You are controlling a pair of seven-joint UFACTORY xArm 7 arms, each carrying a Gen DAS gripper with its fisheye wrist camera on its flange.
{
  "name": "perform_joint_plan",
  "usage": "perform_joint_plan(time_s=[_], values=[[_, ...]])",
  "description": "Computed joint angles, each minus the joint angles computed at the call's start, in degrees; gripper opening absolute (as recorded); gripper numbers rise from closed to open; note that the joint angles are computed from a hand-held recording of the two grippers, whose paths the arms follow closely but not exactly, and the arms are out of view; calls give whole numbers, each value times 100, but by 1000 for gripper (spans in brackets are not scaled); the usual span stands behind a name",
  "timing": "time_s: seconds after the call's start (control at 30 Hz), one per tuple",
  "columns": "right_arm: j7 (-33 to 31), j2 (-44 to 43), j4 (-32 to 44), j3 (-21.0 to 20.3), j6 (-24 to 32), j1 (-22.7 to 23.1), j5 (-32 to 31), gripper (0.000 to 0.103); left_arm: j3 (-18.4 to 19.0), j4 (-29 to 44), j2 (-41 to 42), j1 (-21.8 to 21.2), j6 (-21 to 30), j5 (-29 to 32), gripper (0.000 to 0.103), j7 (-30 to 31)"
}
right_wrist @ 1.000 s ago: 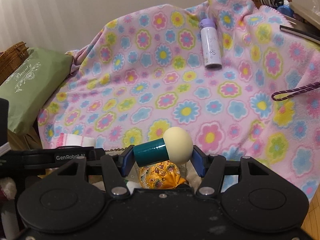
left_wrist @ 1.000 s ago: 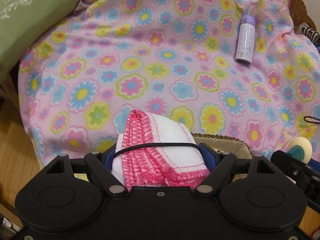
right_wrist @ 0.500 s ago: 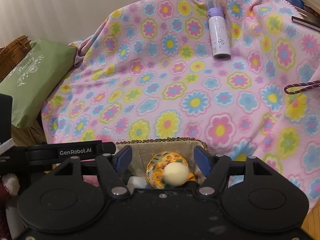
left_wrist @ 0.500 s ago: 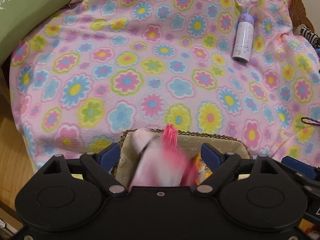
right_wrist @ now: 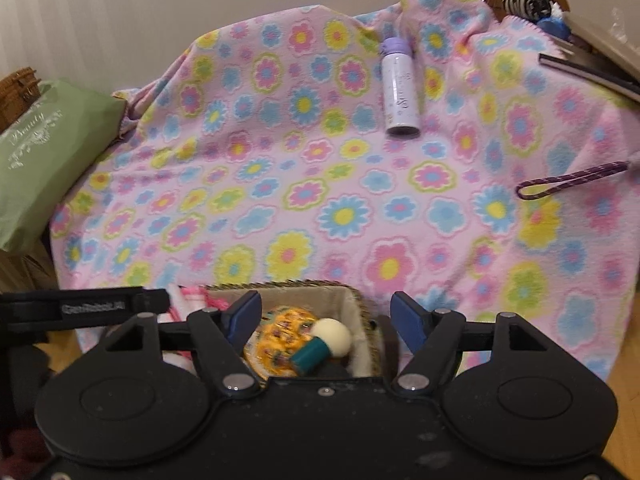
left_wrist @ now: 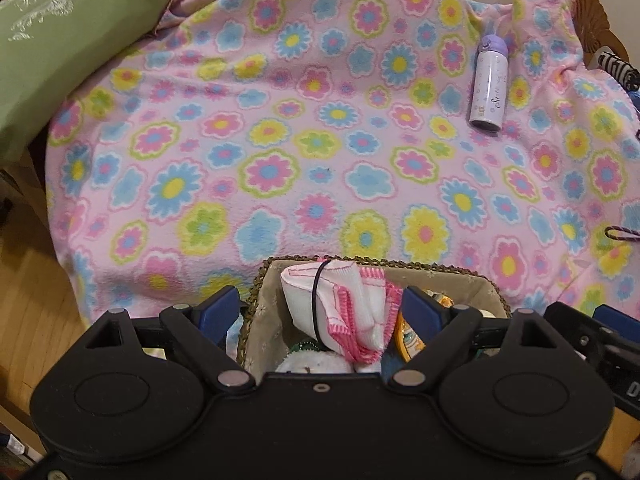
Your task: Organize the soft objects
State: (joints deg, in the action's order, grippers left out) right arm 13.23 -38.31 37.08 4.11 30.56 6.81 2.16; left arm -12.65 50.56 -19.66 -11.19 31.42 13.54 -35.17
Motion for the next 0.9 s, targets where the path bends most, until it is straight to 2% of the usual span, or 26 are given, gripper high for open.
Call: perform_joint_plan(time_s=[0.43, 0.9], values=[[199, -531, -370, 220, 214, -261, -428, 74, -275, -320, -536, 92, 143, 336, 86, -353], [333, -596, -393, 241, 305, -295, -543, 76, -314, -408, -631, 34, 181, 300, 86, -351]])
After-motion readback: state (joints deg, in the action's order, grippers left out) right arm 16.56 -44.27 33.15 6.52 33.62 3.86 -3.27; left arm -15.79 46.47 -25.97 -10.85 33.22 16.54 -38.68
